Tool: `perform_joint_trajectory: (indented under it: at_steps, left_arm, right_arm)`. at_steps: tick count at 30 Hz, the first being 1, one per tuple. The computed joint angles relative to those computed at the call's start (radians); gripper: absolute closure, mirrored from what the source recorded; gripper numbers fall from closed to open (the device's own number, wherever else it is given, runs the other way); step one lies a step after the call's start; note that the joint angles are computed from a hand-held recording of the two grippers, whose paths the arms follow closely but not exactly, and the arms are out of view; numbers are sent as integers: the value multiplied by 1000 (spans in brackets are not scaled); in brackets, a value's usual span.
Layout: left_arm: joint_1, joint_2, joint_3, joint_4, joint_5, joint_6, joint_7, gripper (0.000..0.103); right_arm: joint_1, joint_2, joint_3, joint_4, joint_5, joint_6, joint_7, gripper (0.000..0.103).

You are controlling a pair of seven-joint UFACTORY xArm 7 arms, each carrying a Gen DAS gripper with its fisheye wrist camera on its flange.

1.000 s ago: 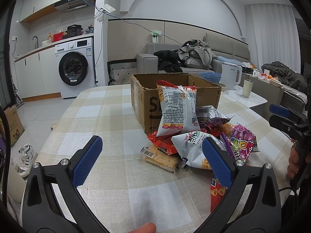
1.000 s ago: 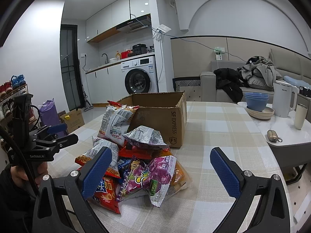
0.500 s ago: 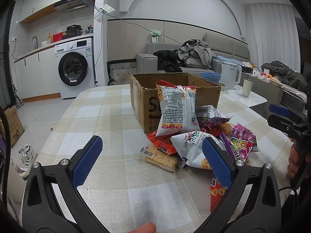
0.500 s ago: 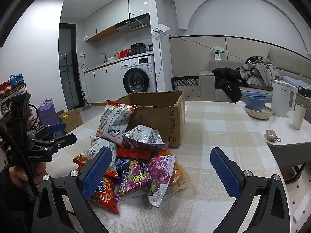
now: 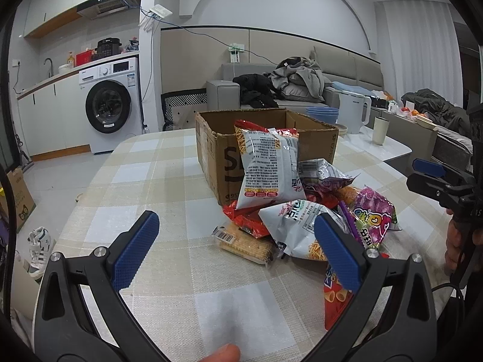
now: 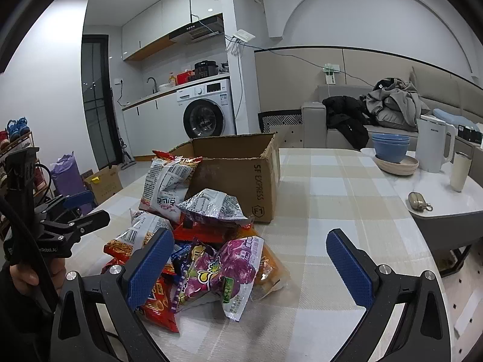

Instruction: Organize snacks

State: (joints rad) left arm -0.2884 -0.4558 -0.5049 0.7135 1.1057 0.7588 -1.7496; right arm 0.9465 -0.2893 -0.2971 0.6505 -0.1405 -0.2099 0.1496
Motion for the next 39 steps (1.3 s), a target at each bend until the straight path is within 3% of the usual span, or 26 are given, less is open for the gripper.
perform_joint_trajectory:
  at_steps: [5, 14, 22, 25, 30, 35, 39]
  left_arm:
    - [7, 3, 9, -4, 42, -43, -32, 1]
    - [0, 54, 19, 40, 73, -47, -15, 1]
    - [-11, 79, 55, 45, 85, -82, -12, 1]
    - [-14, 87, 62, 45, 88, -97, -9, 1]
    - [-22, 95, 62, 47, 90, -85, -9, 1]
    - [-30, 90, 71, 41, 84, -78, 0, 1]
    - [-26, 82, 72, 34, 83, -87, -7, 1]
  right_arm:
    - [15, 7, -2, 15, 17, 33, -28, 0]
    - [-103, 38, 139, 56, 95, 116, -115, 0]
    - [-89, 66, 146, 96, 206, 172, -214, 0]
    - [71, 57, 21, 101, 329, 197, -353, 2]
    - [172, 70, -52, 135, 489, 271, -490, 21]
    - [84, 100, 47, 152, 489, 302, -496, 21]
    - [-58, 130, 186, 164, 372, 319, -397, 21]
